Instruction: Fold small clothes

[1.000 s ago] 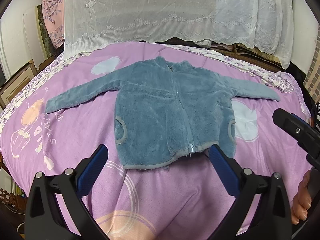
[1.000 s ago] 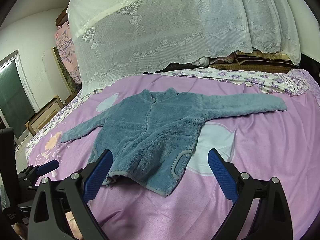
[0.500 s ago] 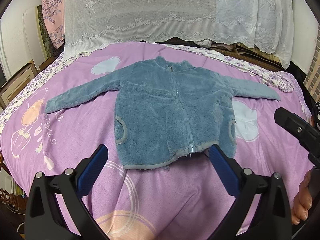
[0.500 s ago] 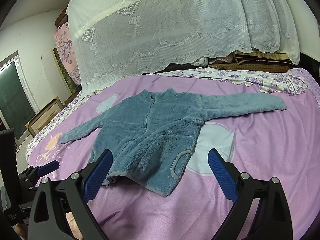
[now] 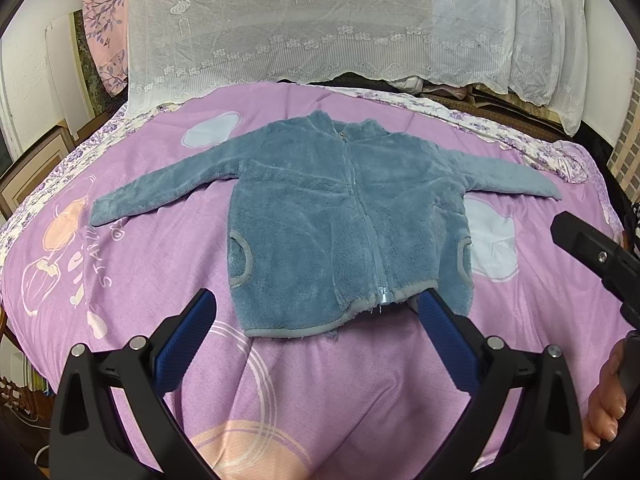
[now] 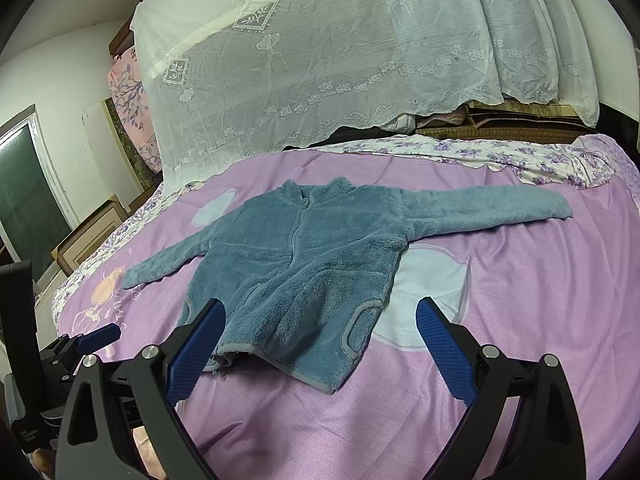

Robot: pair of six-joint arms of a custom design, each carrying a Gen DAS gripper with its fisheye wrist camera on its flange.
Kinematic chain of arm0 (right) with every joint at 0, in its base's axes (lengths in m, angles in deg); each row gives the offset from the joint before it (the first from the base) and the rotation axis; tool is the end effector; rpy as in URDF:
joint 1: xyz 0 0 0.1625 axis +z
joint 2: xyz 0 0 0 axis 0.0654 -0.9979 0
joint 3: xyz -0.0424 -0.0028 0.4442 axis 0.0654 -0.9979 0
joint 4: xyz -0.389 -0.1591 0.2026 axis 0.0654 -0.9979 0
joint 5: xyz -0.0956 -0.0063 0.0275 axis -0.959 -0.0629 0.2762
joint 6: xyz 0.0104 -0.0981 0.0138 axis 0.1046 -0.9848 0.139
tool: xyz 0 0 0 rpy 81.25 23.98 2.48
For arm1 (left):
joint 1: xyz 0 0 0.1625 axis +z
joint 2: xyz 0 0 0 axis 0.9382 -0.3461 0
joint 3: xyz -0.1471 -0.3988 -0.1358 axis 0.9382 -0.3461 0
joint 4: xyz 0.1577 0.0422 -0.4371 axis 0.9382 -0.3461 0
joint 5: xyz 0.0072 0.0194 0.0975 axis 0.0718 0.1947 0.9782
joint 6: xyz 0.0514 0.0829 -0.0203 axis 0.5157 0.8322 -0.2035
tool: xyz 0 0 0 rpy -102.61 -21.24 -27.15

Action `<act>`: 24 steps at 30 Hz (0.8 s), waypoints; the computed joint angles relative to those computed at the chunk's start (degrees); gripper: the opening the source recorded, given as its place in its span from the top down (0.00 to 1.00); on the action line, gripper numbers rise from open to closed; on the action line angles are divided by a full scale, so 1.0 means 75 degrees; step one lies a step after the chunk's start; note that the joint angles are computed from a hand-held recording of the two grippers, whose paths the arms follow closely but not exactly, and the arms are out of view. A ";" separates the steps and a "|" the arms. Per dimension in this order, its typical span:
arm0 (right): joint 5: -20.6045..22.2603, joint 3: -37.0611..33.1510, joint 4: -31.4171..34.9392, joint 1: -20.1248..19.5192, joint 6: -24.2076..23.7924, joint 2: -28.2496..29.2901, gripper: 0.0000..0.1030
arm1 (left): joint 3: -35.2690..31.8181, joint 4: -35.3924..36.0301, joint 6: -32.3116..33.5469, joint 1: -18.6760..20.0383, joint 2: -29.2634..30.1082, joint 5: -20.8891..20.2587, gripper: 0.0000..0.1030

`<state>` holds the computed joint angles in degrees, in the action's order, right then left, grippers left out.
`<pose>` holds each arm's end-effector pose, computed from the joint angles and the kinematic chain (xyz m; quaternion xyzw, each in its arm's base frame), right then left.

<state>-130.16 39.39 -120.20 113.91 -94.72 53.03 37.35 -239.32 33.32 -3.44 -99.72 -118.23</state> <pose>0.3949 -0.5795 -0.0031 0.2122 -0.8726 0.3888 0.2058 -0.0170 -0.5621 0.3412 0.1210 0.8459 -0.3687 0.3659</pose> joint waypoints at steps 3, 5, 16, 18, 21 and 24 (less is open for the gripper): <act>0.0001 0.0002 -0.0007 -0.0002 0.0007 -0.0001 0.06 | 0.0021 -0.0022 0.0003 0.0009 -0.0008 -0.0007 0.04; 0.0001 0.0002 -0.0007 -0.0002 0.0007 -0.0001 0.06 | 0.0018 -0.0017 0.0000 0.0006 -0.0002 -0.0001 0.04; 0.0004 0.0019 -0.0010 -0.0038 0.0071 -0.0003 0.06 | -0.0016 0.0046 -0.0048 0.0062 0.0072 -0.0016 0.04; 0.0002 0.0022 -0.0011 -0.0055 0.0098 0.0000 0.05 | -0.0034 0.0106 -0.0086 0.0071 0.0087 -0.0015 0.04; 0.0010 0.0010 0.0014 -0.0109 0.0133 0.0001 0.05 | -0.0111 0.0270 -0.0168 0.0095 0.0128 -0.0031 0.04; 0.0046 -0.0016 0.0040 -0.0224 0.0283 0.0013 0.03 | -0.0242 0.0450 -0.0288 0.0179 0.0220 -0.0121 0.04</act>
